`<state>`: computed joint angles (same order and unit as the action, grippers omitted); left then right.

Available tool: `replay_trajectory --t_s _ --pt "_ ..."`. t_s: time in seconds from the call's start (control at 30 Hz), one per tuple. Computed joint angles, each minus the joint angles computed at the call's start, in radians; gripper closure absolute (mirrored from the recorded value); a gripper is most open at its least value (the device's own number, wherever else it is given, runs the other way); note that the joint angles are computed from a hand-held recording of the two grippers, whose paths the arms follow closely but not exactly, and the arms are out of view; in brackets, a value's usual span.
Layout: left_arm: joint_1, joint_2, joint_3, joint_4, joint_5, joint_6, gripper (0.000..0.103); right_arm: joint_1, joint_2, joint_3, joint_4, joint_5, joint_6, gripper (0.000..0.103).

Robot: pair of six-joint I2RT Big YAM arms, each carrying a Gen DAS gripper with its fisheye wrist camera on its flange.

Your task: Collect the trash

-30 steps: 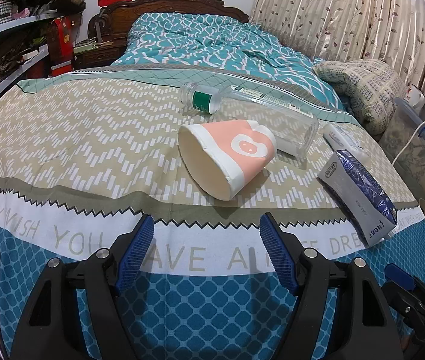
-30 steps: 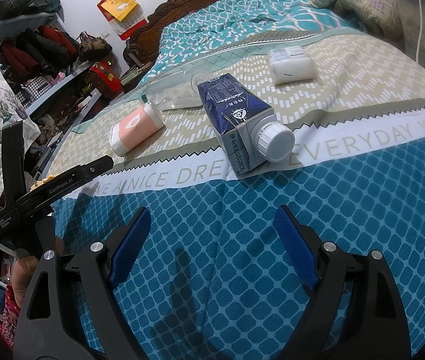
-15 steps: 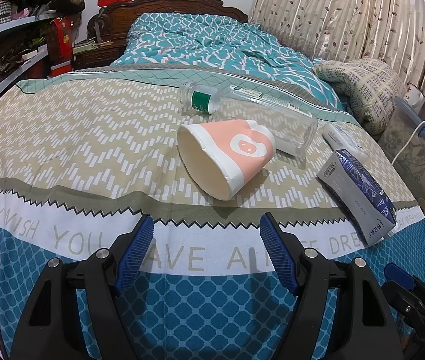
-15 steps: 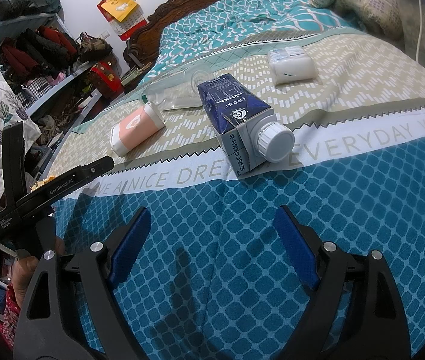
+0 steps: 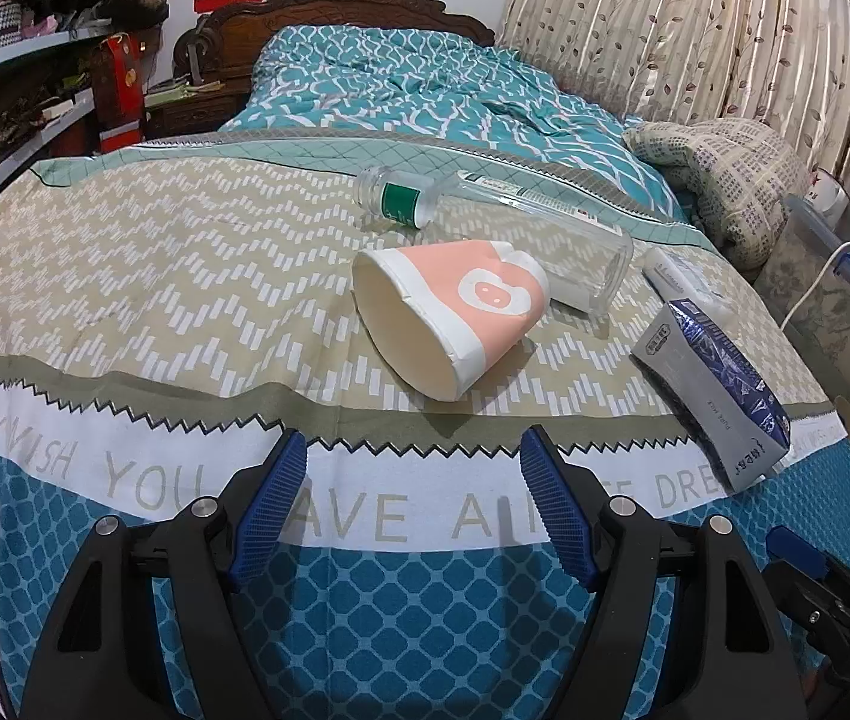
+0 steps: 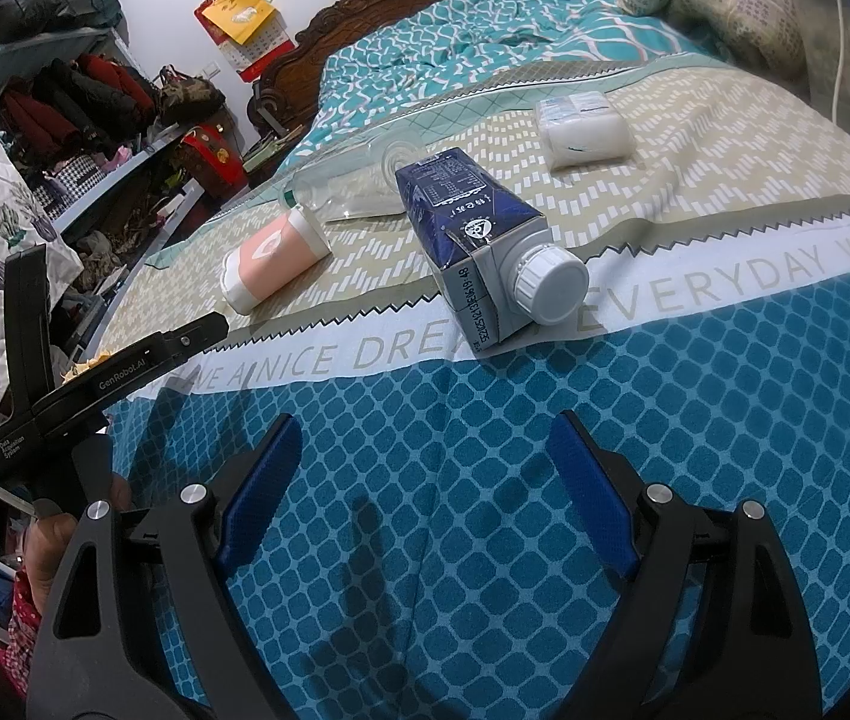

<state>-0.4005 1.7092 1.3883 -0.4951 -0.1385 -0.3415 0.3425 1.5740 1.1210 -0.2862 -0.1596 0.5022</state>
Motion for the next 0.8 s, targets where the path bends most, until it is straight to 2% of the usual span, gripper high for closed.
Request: replay_trajectory --t_s 0.13,0.27,0.3,0.33,0.4,0.47,0.53,0.6,0.7,0.8 --pt "0.023 -0.002 0.008 0.015 0.088 -0.024 0.025 0.0 0.001 0.001 0.001 0.0 0.0 0.018" --pt "0.039 0.023 0.072 0.0 0.104 -0.037 0.02 0.0 0.001 0.001 0.0 0.0 -0.001 0.018" --pt "0.042 0.029 0.087 0.0 0.107 -0.034 0.016 -0.001 0.001 0.0 0.0 -0.001 -0.002 0.018" --pt "0.043 0.041 0.111 0.004 0.101 -0.024 0.011 0.0 0.001 0.0 0.001 0.0 -0.001 0.018" --pt "0.04 0.066 0.154 -0.001 0.076 0.01 0.009 0.002 0.002 0.001 0.002 -0.001 0.0 0.018" --pt "0.037 0.123 0.246 -0.052 0.043 0.062 0.009 0.003 0.002 0.001 0.003 -0.001 -0.001 0.018" --pt "0.047 0.176 0.331 -0.116 0.058 0.07 0.009 0.004 0.004 0.003 0.003 -0.001 -0.002 0.018" --pt "0.069 0.228 0.414 -0.191 0.126 0.034 0.009 0.007 0.007 0.007 0.002 0.001 -0.004 0.018" --pt "0.113 0.288 0.498 -0.276 0.274 -0.078 0.01 0.012 0.011 0.011 0.003 0.002 -0.004 0.018" --pt "0.129 0.268 0.454 -0.239 0.339 -0.139 0.011 0.015 0.007 0.007 0.005 0.001 -0.002 0.018"
